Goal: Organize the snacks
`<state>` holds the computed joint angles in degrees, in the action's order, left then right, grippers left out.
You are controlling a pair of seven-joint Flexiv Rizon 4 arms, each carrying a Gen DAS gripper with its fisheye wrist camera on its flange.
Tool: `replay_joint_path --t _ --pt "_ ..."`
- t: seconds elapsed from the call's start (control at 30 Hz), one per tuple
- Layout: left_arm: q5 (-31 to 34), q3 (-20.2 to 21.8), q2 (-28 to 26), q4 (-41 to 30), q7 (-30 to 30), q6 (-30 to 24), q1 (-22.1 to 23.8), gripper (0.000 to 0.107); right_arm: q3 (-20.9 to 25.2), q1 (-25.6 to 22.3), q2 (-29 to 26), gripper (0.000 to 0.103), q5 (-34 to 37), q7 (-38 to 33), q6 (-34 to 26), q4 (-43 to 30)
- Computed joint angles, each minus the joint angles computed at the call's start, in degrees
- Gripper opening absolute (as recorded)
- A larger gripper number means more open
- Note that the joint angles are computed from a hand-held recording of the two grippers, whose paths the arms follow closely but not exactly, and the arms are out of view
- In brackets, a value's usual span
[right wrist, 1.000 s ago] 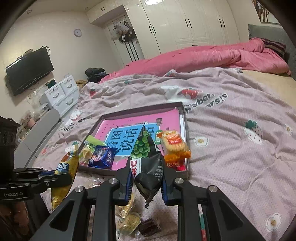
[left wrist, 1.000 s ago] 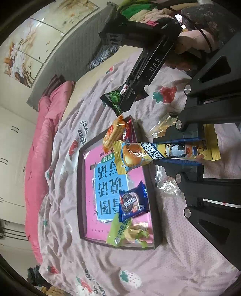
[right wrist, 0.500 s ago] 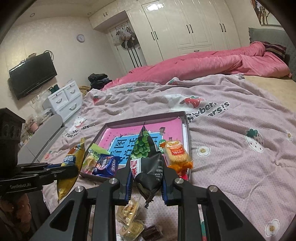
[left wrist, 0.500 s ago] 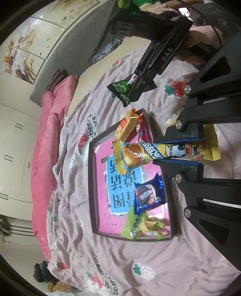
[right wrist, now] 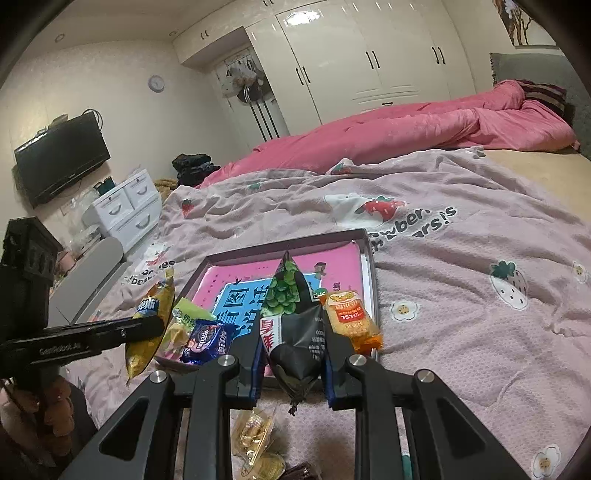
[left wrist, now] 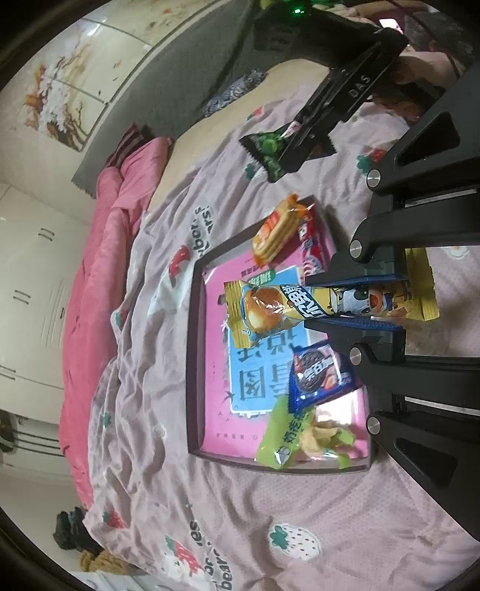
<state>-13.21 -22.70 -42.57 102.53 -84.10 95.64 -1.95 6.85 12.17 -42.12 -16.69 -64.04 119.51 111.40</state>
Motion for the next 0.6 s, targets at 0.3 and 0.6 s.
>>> replay_joint_path --t 0.3,0.6 --pt "-0.68 2.32 -3.34 -4.97 0.05 -1.07 -2.02 0.015 -0.49 1.01 -0.96 0.025 0.47 -0.76 -1.42 -1.92" --pt "-1.6 4.4 -5.79 -9.11 0.84 -3.1 -4.32 0.015 0.14 0.48 -1.7 0.025 -0.06 -0.5 -2.21 -2.96"
